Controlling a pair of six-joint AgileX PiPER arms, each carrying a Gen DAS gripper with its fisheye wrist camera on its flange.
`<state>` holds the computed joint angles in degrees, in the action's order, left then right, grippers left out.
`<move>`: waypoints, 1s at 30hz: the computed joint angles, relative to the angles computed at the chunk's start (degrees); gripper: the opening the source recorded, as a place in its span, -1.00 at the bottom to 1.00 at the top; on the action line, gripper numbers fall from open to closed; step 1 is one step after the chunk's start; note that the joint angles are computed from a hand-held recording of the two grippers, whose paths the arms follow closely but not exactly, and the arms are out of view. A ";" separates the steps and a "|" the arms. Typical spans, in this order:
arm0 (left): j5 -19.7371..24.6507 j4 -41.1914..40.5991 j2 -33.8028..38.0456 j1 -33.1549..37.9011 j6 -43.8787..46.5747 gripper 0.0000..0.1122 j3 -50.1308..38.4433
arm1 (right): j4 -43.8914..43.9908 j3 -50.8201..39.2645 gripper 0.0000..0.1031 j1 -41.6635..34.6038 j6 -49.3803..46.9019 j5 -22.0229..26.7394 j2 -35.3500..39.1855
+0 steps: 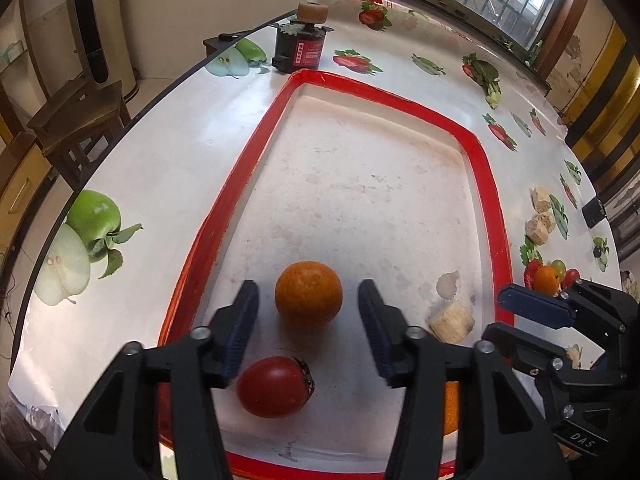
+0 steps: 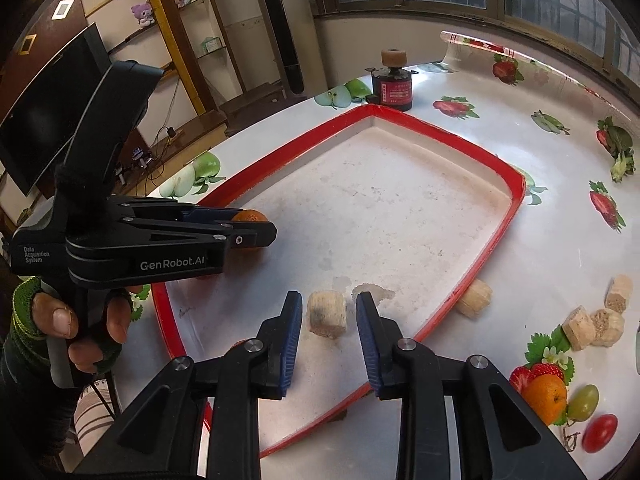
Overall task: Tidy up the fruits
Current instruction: 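Open the left gripper to drop the orange while the right gripper releases the cork disc, then withdraw both open grippers from the tray back toward the fruit pile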
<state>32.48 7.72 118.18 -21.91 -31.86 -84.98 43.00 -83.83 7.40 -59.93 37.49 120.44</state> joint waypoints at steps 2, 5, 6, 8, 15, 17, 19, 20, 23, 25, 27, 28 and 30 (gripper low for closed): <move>-0.68 1.65 -0.73 -0.43 -1.91 0.13 0.90 | 0.77 1.02 -0.42 -0.77 -0.86 -0.03 -1.12; 0.67 2.09 -0.56 -0.84 -2.80 0.12 0.31 | 2.64 3.18 -0.42 -2.42 -2.93 0.12 -3.15; 1.10 2.73 -0.48 -1.13 -3.52 0.12 0.16 | 3.23 4.04 -0.41 -3.03 -3.56 0.14 -3.91; 1.65 3.40 -0.48 -1.70 -4.41 0.12 0.07 | 4.73 5.74 -0.41 -4.45 -5.20 0.21 -5.41; 1.56 7.79 -3.00 -4.90 -8.65 0.12 1.45 | 10.05 11.49 -0.38 -11.07 -10.24 0.89 -10.94; 1.87 7.88 -3.37 -5.82 -8.74 0.12 1.11 | 11.30 12.79 -0.34 -13.41 -11.38 1.16 -12.17; 2.40 7.87 -3.44 -6.71 -8.69 0.12 0.40 | 11.50 13.48 -0.30 -15.44 -11.29 1.11 -12.97; 2.51 8.04 -3.52 -7.17 -8.81 0.12 0.13 | 11.69 13.76 -0.30 -16.47 -11.46 1.18 -13.27; 3.24 7.90 -3.42 -8.47 -8.57 0.12 -1.21 | 12.05 14.38 -0.30 -19.56 -11.94 1.68 -13.95; 3.58 7.78 -3.37 -9.56 -8.43 0.12 -1.91 | 12.25 14.56 -0.30 -21.40 -12.24 2.13 -14.13; 4.21 7.73 -3.03 -10.52 -8.14 0.12 -3.03 | 12.53 15.05 -0.30 -22.88 -12.92 2.13 -14.41; 4.58 7.62 -2.81 -11.00 -7.90 0.12 -3.66 | 12.66 15.23 -0.29 -23.58 -13.17 2.23 -14.49; 5.10 7.09 -2.47 -11.84 -7.20 0.12 -4.80 | 12.70 15.61 -0.29 -24.82 -13.62 2.36 -14.59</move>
